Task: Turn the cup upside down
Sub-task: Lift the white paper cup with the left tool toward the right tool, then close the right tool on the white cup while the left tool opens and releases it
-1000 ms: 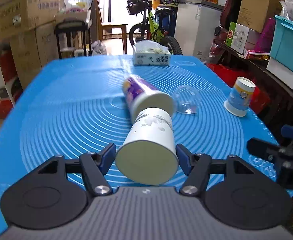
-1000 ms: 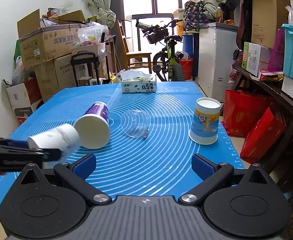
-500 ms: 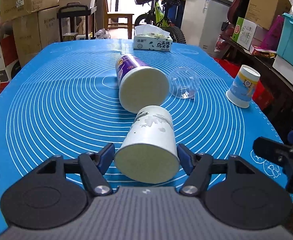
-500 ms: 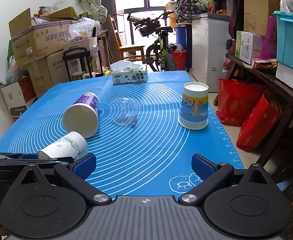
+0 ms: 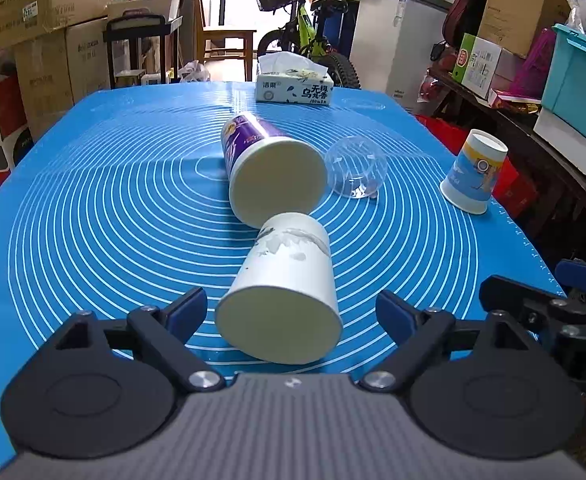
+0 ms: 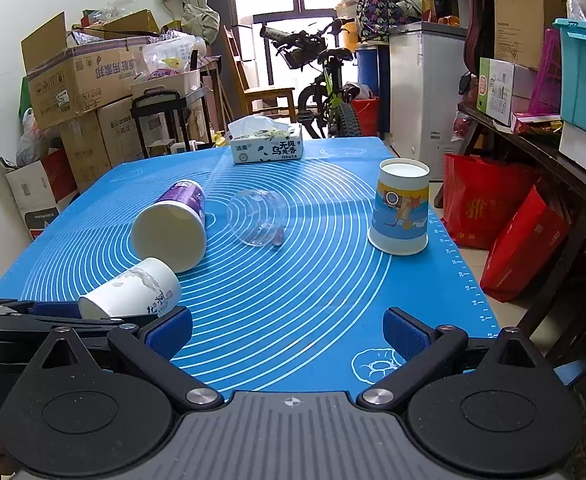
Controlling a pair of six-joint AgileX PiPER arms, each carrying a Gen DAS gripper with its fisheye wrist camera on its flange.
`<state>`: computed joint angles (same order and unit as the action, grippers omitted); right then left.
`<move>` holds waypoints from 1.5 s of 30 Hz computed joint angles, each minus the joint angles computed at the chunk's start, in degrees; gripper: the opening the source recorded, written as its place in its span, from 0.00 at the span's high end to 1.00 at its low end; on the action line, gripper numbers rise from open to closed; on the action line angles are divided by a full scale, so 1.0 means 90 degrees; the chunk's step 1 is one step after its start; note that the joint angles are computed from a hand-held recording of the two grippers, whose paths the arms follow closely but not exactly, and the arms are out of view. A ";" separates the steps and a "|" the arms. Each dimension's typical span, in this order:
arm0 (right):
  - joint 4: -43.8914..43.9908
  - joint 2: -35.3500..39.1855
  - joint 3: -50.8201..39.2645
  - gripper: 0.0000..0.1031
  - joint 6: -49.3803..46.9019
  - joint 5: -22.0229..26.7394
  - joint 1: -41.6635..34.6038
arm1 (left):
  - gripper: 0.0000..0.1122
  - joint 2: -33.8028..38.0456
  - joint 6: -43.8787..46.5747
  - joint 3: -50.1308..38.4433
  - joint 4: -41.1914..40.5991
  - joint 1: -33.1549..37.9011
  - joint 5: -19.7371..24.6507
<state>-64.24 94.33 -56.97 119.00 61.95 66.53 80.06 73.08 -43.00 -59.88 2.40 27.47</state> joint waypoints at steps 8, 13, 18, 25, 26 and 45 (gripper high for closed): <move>0.0015 0.0007 -0.0045 0.00 -0.0049 0.0044 0.0030 | 0.16 -0.0080 -0.0056 -0.0095 0.0021 0.0212 0.0332; 0.0054 0.0003 -0.0143 0.00 -0.0097 0.0157 0.0073 | 0.16 -0.0304 -0.0118 -0.0141 0.0172 0.0386 0.0526; 0.0179 -0.0011 -0.0451 0.00 -0.0482 0.0065 -0.0004 | 0.16 -0.0385 -0.0020 -0.0346 0.0246 0.0838 0.0807; 0.0966 0.0196 -0.1414 0.00 -0.1851 -0.0964 -0.0819 | 0.14 0.0056 0.0066 -0.0952 0.0567 0.1472 0.0927; 0.1119 0.0300 -0.1594 0.00 -0.1994 -0.1134 -0.0947 | 0.14 0.0169 0.0172 -0.1027 0.0524 0.1557 0.0882; 0.5249 0.2658 -0.5004 0.21 -0.5422 -0.1205 -0.2693 | 0.14 0.1439 0.0707 -0.1907 0.0166 0.2230 0.0796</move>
<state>-16.99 118.24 -102.01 70.19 51.11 42.29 93.01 79.45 -60.17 -58.38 22.47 34.63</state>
